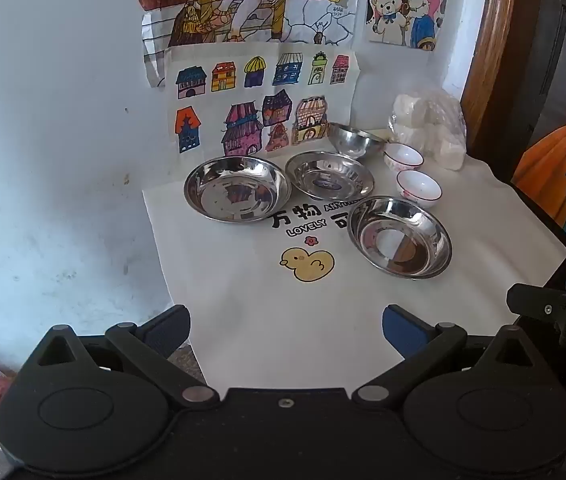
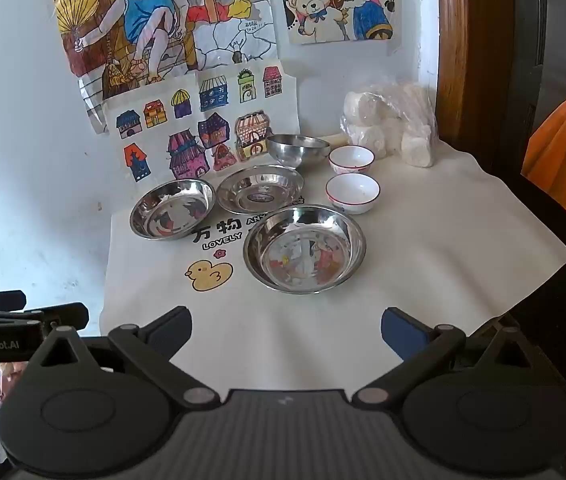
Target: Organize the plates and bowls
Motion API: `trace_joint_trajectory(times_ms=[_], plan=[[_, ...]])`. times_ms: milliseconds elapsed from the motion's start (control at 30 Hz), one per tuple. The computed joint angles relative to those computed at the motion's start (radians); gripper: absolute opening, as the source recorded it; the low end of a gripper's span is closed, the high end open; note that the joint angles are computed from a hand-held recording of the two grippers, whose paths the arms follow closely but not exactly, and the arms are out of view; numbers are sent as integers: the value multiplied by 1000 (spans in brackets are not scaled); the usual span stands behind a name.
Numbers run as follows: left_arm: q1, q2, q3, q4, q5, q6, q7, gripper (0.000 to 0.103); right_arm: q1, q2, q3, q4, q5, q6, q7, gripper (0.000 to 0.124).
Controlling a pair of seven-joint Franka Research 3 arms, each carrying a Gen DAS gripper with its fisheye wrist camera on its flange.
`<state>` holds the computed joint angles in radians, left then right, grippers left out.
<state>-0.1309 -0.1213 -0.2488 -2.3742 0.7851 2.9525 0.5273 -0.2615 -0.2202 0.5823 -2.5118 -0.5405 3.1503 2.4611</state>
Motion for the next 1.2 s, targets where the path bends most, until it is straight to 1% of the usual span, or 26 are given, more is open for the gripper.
trace_joint_trajectory(times_ms=[267,300,367,500,567,867,967,1033,1067,1200], plan=[[-3,-1,8,-4,-32,7,38,102,-2,-2,4,-5,14,9,-7,103],[3,-3,-10,1,3,-4,-2,102,-3,-2,6,-5,17,9,-10,103],[1,-2,-9,4,7,-7,-6,102,-6,-4,9,-6,22,10,-14,103],[-6,-9,-8,4,1,-15,-10,102,-22,-5,26,-7,30,13,-19,103],[-2,-11,0,-7,3,6,-5,102,-29,-6,33,-7,34,13,-23,103],[2,-8,-3,-5,-7,11,8,102,-73,-10,82,-9,47,18,-27,103],[-2,-2,-1,1,-19,8,21,102,-77,-5,84,-6,55,17,-35,103],[0,-1,-5,3,-9,4,8,102,-88,-1,92,-1,52,17,-34,103],[0,-1,-6,4,-7,2,6,102,-75,-4,80,-4,58,16,-39,103],[-2,7,-4,11,2,0,-2,102,-78,-2,84,-3,59,17,-41,103]])
